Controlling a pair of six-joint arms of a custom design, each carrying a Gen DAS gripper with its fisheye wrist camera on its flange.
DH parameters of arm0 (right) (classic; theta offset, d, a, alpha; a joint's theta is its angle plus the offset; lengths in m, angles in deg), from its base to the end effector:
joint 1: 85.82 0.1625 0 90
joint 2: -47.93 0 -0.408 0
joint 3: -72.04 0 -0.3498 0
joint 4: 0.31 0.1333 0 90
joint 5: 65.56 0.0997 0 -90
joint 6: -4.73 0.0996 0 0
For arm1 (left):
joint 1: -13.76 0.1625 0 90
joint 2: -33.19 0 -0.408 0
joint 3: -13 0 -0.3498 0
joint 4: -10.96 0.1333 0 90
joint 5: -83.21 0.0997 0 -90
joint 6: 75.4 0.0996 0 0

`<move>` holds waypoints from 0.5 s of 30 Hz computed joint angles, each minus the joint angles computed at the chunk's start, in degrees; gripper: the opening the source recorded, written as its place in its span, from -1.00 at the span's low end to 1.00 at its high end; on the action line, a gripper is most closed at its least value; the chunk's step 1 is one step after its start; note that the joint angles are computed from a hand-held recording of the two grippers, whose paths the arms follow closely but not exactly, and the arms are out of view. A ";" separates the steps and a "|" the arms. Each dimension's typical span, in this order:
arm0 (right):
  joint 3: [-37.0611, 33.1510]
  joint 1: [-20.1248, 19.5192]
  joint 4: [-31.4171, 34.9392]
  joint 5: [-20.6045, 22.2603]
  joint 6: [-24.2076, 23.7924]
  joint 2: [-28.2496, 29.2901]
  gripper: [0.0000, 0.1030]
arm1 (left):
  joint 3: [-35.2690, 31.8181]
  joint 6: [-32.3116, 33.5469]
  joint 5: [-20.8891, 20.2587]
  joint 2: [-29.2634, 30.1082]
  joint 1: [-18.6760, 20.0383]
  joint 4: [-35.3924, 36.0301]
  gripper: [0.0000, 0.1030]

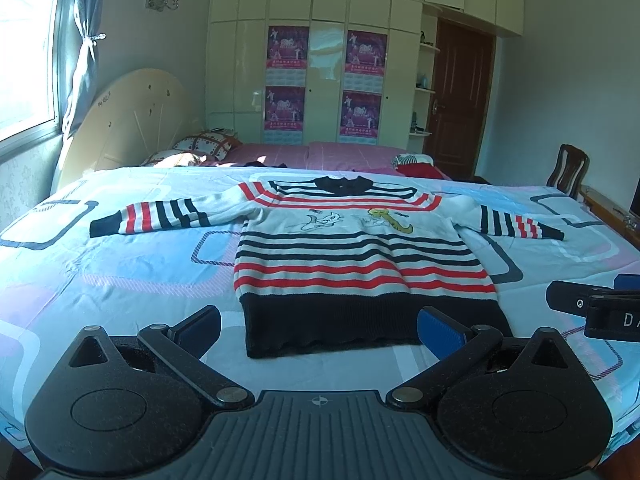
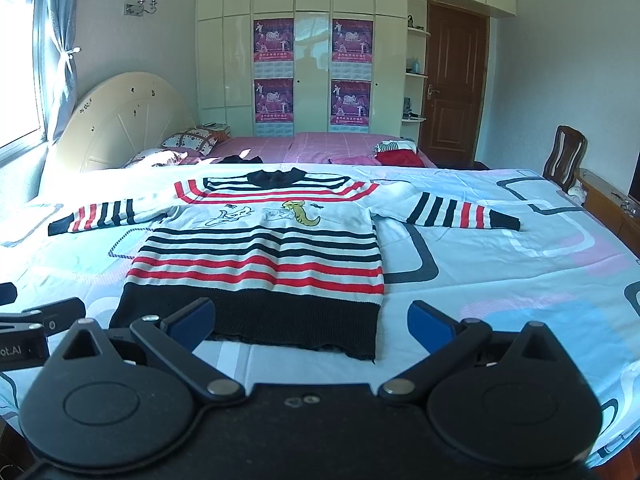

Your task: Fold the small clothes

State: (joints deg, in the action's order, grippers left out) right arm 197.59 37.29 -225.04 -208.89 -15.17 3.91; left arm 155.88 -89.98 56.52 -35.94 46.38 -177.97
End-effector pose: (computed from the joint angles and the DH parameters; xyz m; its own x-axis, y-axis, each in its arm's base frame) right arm 0.2918 -0.3497 0.1442 -0.6889 0.0283 0.7243 -0.5974 0.5439 -0.5894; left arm -0.1771 -0.3772 0.2098 -0.7361 0.0450 -0.6754 0.5961 0.5158 -0.6153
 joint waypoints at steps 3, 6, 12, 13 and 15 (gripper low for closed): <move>-0.23 0.11 0.17 -0.32 -0.18 0.13 1.00 | -0.23 0.15 -0.07 0.13 0.25 0.06 1.00; -0.58 0.12 0.50 -0.66 -0.18 0.26 1.00 | -0.79 0.88 -0.48 0.45 0.62 -0.30 1.00; -1.14 -2.28 -1.14 1.22 -2.86 -0.56 1.00 | -4.64 6.75 -2.45 3.35 2.89 -4.42 1.00; -1.69 -2.66 -1.95 1.30 -3.97 -0.54 1.00 | -5.65 7.55 -2.90 3.87 3.53 -4.75 1.00; -2.79 -3.63 -3.69 1.86 -6.32 -0.55 1.00 | -7.71 9.07 -3.89 4.90 4.91 -6.23 1.00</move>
